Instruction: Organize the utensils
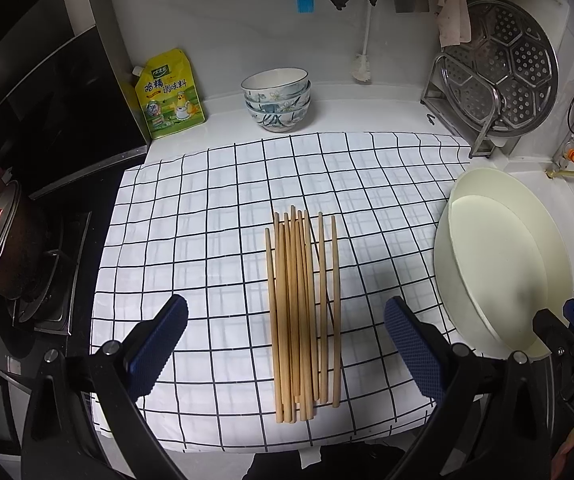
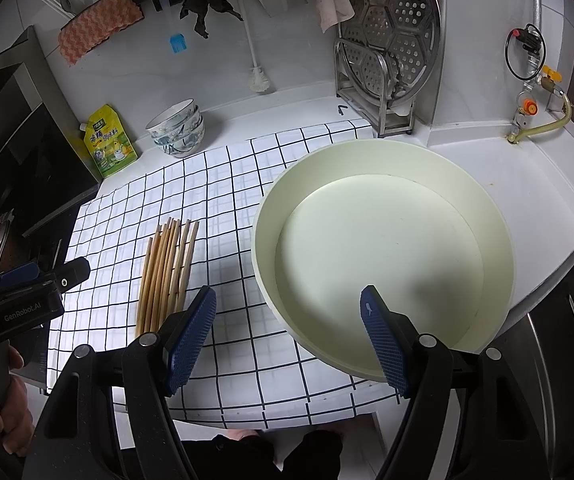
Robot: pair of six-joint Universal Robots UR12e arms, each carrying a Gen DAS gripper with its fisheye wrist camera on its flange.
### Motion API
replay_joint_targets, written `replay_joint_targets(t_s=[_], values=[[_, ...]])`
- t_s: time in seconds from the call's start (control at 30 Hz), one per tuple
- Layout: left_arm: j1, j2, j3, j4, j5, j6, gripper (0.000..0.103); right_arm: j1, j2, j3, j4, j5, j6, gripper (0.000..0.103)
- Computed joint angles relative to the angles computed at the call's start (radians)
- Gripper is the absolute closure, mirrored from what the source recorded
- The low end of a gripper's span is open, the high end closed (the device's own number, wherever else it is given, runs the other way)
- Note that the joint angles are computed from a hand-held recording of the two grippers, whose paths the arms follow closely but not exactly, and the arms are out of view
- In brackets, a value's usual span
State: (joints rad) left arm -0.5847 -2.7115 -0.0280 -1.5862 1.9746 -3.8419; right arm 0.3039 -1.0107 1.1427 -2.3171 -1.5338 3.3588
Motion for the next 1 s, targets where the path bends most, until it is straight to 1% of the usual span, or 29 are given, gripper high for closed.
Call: replay_joint_targets(t_s=[0.03,0.1,0.2,0.33,0.7,0.9,1.0], values=[[0.0,0.003,-0.006,0.004,0.0,0.001,0.006,0.0,0.001,-0.003,0.002,0.0,0.0,0.032],[0.002,0.03,-0.061,0.033,-0.001,0.004,0.006,0.0,-0.001,0.002,-0.001,0.0,0.0,0.032],[0.004,0.037,-0.075,0.041,-0.002,0.004,0.006,0.0,0.001,-0.001,0.0,0.0,0.0,0.032],[0.003,0.034,-0.069,0.039,0.0,0.005,0.006,0.0,0.0,-0.001,-0.001,0.0,-0.003,0.032],[-0.001,0.066,-0.133,0.072,0.013,0.0,0.006,0.003,0.004,-0.008,-0.001,-0.001,-0.003,0.032],[0.002,0.111,-0.225,0.119,0.01,-0.008,0.006,0.006,0.003,-0.005,-0.009,0.002,-0.009,0.032],[0.005,0.149,-0.302,0.152,0.022,-0.027,0.006,0.008,0.001,0.003,-0.023,0.018,-0.016,0.032]])
